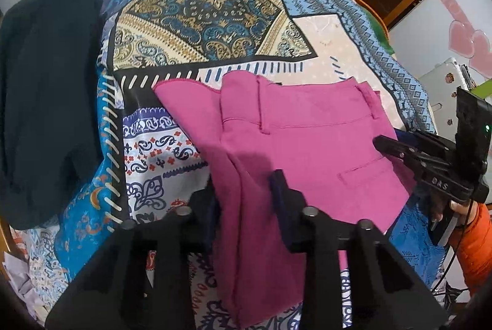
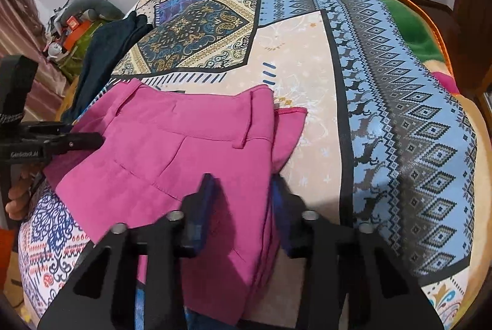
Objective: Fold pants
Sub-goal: 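Lift the pink trousers with the right gripper and carry them onto the dark trousers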
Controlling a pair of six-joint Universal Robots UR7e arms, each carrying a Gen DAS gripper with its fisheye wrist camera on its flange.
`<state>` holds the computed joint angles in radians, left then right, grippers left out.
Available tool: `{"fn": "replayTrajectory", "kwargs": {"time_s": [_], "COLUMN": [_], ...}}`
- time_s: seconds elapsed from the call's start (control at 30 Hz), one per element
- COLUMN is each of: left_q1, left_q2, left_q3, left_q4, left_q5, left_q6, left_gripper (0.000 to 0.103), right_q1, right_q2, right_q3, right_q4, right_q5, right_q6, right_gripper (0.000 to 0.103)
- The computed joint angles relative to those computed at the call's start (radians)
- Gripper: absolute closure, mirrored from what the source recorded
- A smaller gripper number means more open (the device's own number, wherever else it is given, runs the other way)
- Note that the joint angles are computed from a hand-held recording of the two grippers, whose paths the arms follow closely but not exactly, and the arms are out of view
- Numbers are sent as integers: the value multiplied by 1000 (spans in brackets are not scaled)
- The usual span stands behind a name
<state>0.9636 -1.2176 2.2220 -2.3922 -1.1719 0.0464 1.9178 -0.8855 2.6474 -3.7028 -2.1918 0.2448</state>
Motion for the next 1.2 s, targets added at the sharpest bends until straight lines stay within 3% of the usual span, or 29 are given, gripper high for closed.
{"fn": "replayTrajectory", "kwargs": {"time_s": [0.1, 0.17, 0.37, 0.73, 0.97, 1.2], "left_q1": [-16, -29, -78, -130, -108, -27], "left_q2": [-12, -19, -64, -242, -289, -285], "left_q3": [22, 35, 73, 75, 23, -48], "left_q4": [-44, -68, -121, -191, -242, -309], "left_q5": [19, 46, 107, 158, 205, 248], "left_q6": [1, 0, 14, 57, 108, 189], "left_gripper": [86, 89, 91, 91, 91, 91], "right_q1": [6, 24, 152, 263, 294, 286], "right_q2": [-4, -2, -9, -64, -5, 109], "right_q3": [4, 3, -46, -199, -353, -520], "right_q4": [-7, -18, 17, 90, 110, 140], "right_q5": [-11, -24, -135, -186, -185, -148], "right_q6": [8, -1, -35, -129, -226, -307], "right_gripper": [90, 92, 93, 93, 93, 93]}}
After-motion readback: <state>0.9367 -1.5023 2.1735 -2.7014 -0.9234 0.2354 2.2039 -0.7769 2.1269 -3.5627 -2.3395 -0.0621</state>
